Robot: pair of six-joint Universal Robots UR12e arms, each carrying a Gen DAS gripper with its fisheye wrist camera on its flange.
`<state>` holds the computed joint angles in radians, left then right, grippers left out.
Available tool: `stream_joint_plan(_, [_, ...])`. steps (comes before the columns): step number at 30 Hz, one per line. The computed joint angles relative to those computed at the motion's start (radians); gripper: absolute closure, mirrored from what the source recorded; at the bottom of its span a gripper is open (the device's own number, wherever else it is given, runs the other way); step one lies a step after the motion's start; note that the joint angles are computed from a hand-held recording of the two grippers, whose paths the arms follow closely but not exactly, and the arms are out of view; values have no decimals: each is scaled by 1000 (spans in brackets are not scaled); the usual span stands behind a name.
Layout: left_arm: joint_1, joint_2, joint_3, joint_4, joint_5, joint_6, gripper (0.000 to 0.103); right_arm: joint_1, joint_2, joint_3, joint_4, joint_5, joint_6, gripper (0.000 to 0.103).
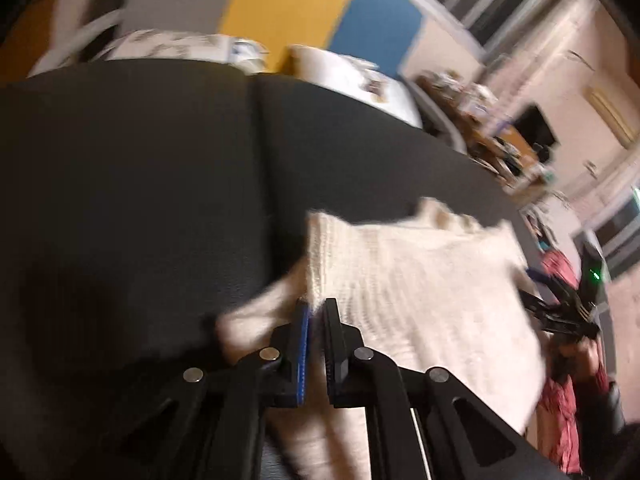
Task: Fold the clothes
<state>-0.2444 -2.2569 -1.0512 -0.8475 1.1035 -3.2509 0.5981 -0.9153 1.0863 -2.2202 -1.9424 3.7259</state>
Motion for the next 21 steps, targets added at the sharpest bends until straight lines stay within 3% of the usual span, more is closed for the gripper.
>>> stream_joint_plan(2, [-4, 7, -16, 32, 10, -33, 94, -11, -22, 66, -101, 34, 73, 0])
stream_joint_plan(4, [-8, 6, -5, 32, 14, -56, 82, -7, -26, 81, -138, 23, 68, 0])
stream_joint_plan(6, [-10, 23, -17, 70, 35, -68, 79, -11, -46, 109, -185, 56, 67, 0])
stream_joint_plan(8, [-2, 32, -29, 115, -64, -80, 72, -19, -79, 158, -274, 109, 72, 0])
stream_joint_plan(10, [1, 32, -26, 131, -171, -78, 69, -46, -148, 273, -465, 261, 104, 0])
stream_joint_plan(12, [-14, 19, 7, 86, -245, -33, 69, -62, -202, 349, -531, 342, 128, 0])
stream_joint_plan(15, [-55, -10, 68, -5, -322, 72, 69, -72, -288, 451, -504, 395, 129, 0])
stream_joint_plan(21, [-155, -99, 256, -286, -343, 293, 69, -102, -369, 604, -578, 537, 135, 0])
